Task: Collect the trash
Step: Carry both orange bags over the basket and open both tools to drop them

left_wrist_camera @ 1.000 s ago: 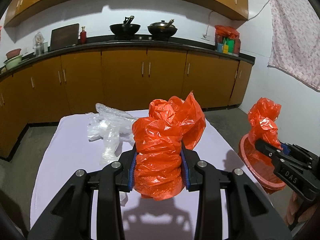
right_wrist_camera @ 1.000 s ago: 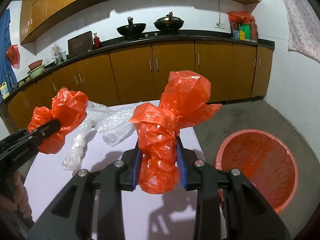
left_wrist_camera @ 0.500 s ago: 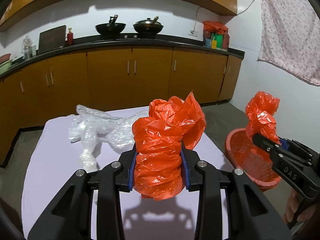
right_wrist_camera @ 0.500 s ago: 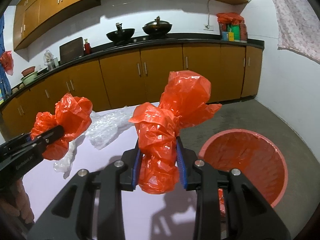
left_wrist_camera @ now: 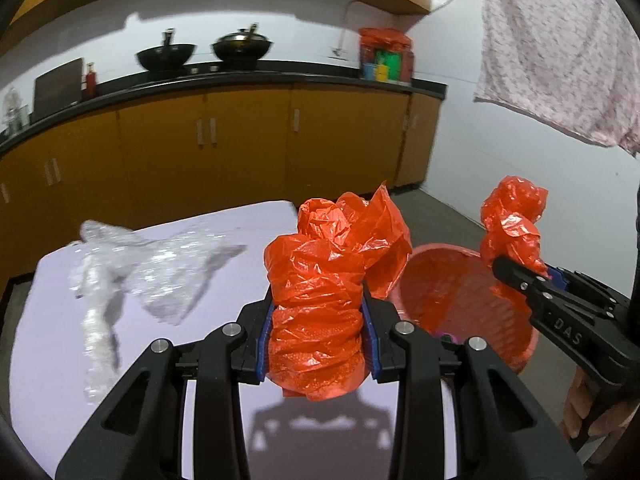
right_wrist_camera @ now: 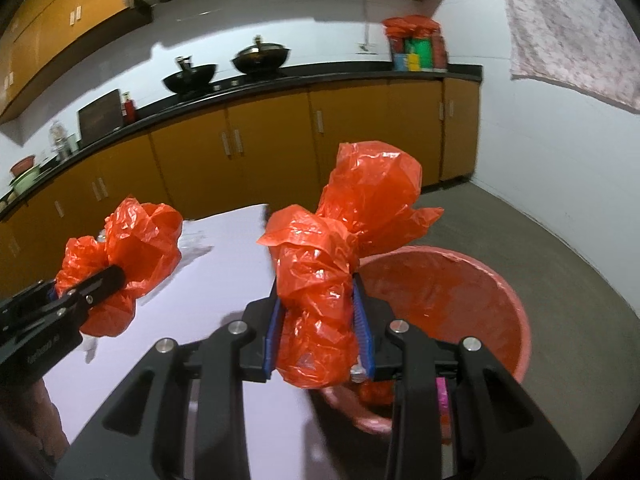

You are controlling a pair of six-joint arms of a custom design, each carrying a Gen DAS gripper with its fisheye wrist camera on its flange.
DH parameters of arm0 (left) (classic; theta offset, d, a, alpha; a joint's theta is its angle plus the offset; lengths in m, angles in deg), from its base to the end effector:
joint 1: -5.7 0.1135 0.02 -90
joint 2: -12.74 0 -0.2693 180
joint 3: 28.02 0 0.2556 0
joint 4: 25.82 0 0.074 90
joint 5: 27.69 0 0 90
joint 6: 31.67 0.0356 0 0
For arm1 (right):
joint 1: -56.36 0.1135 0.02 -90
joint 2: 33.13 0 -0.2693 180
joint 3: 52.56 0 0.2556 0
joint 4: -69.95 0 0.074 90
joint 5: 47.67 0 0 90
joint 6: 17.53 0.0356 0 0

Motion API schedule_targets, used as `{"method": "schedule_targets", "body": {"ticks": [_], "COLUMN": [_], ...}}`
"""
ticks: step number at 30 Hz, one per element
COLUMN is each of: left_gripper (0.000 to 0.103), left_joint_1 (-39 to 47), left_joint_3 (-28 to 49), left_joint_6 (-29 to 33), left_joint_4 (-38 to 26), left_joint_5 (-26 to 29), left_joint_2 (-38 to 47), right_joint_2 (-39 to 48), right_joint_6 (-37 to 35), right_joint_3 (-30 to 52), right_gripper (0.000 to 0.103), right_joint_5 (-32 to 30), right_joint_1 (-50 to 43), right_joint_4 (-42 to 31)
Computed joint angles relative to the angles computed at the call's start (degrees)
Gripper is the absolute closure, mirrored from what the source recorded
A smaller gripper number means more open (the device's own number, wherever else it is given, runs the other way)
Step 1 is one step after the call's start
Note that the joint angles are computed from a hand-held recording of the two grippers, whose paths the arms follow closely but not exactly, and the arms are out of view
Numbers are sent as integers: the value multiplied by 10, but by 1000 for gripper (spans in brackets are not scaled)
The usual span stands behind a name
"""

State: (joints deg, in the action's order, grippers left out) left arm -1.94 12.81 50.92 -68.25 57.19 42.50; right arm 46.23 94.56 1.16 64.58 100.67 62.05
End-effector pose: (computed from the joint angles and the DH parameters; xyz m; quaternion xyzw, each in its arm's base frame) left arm 0.1298 -0.0142 0.2393 -0.0201 0.8711 -0.0255 0.4901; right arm 0.2168 0.1928 0.2085 -0.0770 0.8659 0.1119 0.4814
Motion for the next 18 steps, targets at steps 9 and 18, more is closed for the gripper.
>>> {"method": "schedule_targets", "body": {"ticks": [9,18], "left_gripper": [67,67], "left_joint_1": [-142,-174], "left_joint_3": [13,23], "left_joint_6": [-43,-49], "left_joint_4": [128,206], "left_joint_5": [-66,-58], "left_joint_2": [163,272], "right_joint_2": [-1,32], "right_joint_6": [-23,-39], "right_joint_3": [-25,-41], "right_gripper": [71,71], "right_joint_5": [-48,-88], "right_joint_1": [-104,-169], "right_joint_4": [18,52]}}
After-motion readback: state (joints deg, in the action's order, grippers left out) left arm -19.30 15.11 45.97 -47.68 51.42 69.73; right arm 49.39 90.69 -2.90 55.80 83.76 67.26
